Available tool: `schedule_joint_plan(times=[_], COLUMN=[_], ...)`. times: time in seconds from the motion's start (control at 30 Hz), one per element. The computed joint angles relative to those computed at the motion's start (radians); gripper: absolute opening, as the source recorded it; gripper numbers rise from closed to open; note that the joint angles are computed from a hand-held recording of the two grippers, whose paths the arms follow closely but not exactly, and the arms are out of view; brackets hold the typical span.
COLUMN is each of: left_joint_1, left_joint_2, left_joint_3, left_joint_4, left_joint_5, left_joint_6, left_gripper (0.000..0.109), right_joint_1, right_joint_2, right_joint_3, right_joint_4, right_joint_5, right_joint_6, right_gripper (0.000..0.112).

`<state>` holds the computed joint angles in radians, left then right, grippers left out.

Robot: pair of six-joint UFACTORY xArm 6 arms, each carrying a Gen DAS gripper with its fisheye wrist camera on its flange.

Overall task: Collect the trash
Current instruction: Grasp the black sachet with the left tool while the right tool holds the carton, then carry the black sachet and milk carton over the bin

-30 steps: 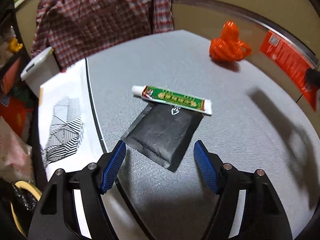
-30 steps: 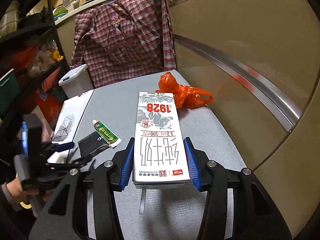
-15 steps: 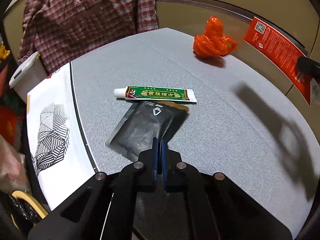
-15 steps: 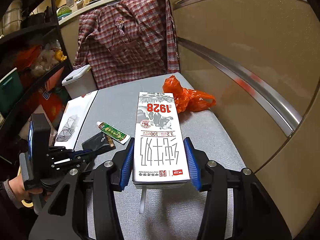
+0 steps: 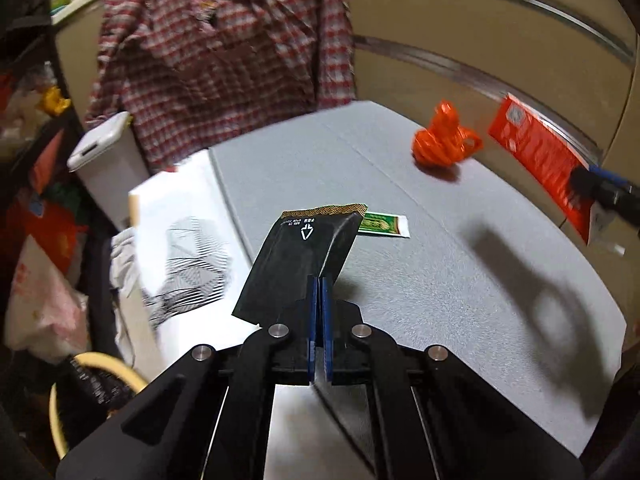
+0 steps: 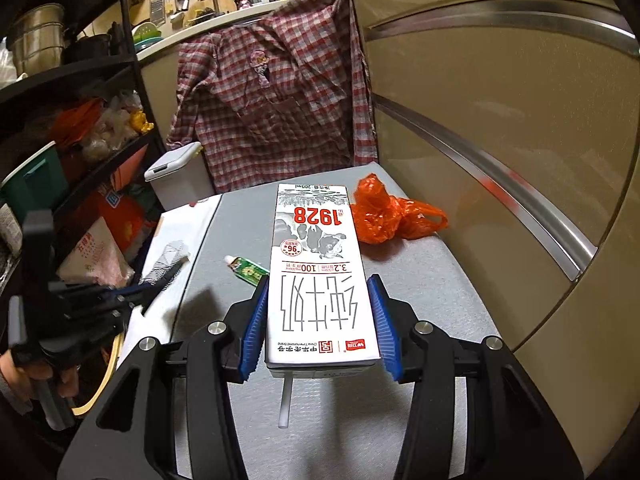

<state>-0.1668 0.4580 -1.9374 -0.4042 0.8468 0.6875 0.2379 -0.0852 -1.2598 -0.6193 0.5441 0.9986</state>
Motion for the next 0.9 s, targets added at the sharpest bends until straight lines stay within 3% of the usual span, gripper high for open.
schedule_joint_plan(times=[0.3, 0.57, 0.9], left_joint_1=[0.068, 0.174, 0.315], left_joint_2=[-0.185, -0.307, -0.359], left_joint_3=[0.138, 0.211, 0.246], left_joint_4=[-0.042, -0.081, -0.087], left_joint_5=[0.005, 0.024, 0.024], left_joint_6=[0.005, 0.043, 0.052], left_gripper=[0.002, 0.002, 0.002], right_joint_1=[0.093, 0.213, 0.331], right_joint_2=[0.015, 0.098, 0.261], right_joint_3=[-0.058, -0.197, -0.419], right_joint_4=[0.008, 0.007, 0.07], right_joint_5=[0.059, 0.064, 0.091], right_joint_6=[0.011, -0.02, -0.109], right_gripper=[0.048, 0.048, 0.048])
